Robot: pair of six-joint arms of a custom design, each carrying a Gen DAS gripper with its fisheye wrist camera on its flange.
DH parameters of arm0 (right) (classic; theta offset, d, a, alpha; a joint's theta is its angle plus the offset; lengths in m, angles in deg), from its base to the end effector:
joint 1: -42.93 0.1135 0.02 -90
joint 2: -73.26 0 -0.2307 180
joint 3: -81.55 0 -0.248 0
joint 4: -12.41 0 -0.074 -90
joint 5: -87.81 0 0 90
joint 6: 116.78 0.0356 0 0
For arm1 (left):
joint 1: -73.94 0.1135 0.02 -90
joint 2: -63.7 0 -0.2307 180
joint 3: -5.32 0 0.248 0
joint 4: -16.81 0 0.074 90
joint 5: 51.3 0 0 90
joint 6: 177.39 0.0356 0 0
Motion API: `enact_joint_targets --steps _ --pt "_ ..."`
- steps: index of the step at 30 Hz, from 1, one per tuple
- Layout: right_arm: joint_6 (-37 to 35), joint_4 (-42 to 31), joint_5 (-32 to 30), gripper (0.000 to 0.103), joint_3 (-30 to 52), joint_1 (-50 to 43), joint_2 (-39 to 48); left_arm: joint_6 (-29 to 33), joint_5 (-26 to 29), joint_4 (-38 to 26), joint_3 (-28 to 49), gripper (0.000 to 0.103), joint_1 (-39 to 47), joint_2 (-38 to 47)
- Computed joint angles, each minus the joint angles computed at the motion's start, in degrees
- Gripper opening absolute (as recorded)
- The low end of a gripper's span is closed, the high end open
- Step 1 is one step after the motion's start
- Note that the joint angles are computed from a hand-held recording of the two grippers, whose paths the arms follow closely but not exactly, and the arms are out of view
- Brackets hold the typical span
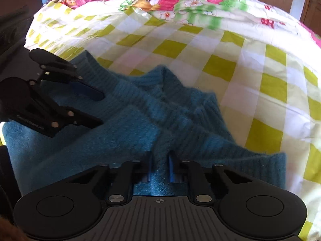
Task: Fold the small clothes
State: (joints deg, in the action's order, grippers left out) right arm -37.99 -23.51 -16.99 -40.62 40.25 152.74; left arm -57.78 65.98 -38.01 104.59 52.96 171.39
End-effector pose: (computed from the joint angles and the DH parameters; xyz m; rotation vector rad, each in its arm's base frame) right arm 0.2667 -0.0034 0.1573 -0.2846 2.5264 0.2382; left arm 0.3518 -0.1524 0.2027 1.2396 2.2738 -0.5793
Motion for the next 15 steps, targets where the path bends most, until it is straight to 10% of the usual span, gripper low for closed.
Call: enact_joint_targets --steps 5,15 --pt "5.1 0.5 -3.7 0.005 -2.2 -4.6 -9.0 -5.1 5.1 4.6 -0.3 0.043 3.4 -3.7" --pt "17.9 19.7 2.5 0.005 -8.6 -3.0 2.4 -9.6 3.3 8.0 -7.9 0.044 11.2 -7.1"
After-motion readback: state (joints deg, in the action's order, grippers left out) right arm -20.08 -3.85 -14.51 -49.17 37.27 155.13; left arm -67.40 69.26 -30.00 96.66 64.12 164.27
